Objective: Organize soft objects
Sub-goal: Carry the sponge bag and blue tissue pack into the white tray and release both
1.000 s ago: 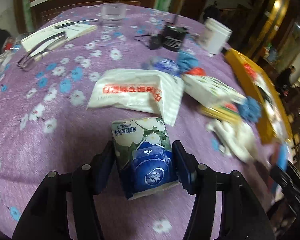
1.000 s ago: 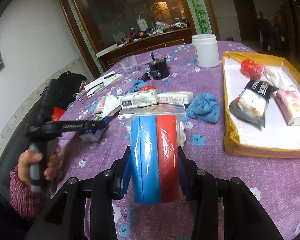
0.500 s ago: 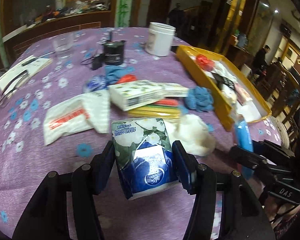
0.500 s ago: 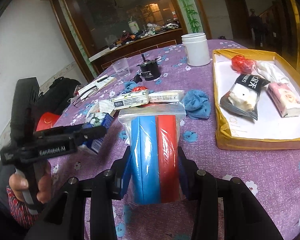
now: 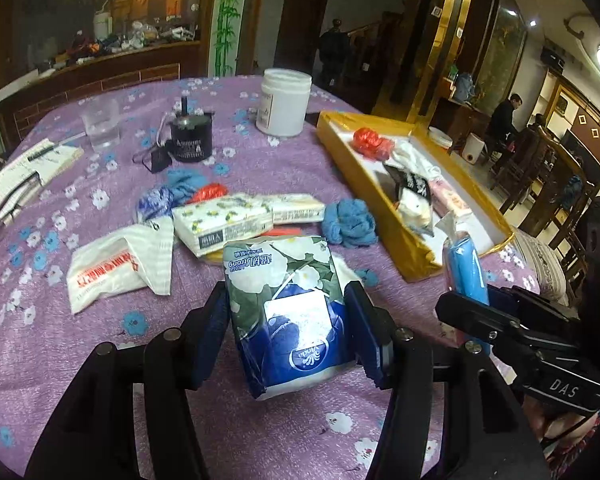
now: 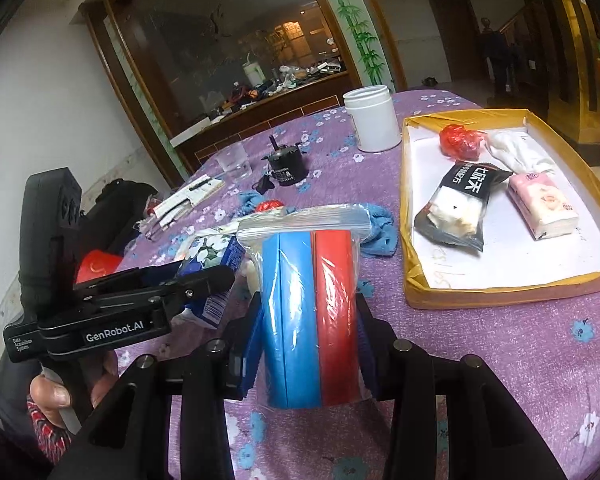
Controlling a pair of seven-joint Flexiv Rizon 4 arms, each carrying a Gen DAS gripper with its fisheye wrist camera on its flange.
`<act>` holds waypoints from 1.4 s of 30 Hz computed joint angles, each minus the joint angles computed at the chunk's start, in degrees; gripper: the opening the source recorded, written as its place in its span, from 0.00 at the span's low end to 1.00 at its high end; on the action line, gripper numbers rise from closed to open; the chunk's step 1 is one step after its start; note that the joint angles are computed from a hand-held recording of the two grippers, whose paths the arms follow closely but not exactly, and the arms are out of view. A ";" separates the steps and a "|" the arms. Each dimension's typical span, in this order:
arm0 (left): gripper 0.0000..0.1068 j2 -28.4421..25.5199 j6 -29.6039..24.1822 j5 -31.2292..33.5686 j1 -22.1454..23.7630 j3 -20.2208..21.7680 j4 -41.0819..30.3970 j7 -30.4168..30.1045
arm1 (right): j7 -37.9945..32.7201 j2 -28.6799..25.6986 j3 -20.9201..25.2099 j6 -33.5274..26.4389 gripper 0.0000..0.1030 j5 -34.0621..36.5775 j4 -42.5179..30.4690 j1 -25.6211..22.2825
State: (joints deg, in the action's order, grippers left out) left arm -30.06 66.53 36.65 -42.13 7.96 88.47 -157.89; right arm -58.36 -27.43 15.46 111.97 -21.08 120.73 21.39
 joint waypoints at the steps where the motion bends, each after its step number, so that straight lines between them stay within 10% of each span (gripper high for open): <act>1: 0.53 0.23 -0.36 0.29 -0.38 0.24 0.02 -0.34 | -0.14 0.27 -0.18 0.33 0.41 0.30 0.19 0.30; 21: 0.53 1.92 -5.34 4.28 -1.26 -2.77 -3.98 -1.62 | 2.04 4.77 -0.60 5.08 0.41 2.07 4.22 -0.25; 42: 0.53 -9.80 -6.60 -9.00 0.91 -5.18 -21.29 15.43 | 1.32 10.04 -5.38 7.24 0.41 7.48 7.25 -3.49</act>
State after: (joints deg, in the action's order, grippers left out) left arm -39.87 59.93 27.66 -41.22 2.78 67.18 -142.45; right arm -57.04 -17.39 10.09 119.21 -13.60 127.99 17.90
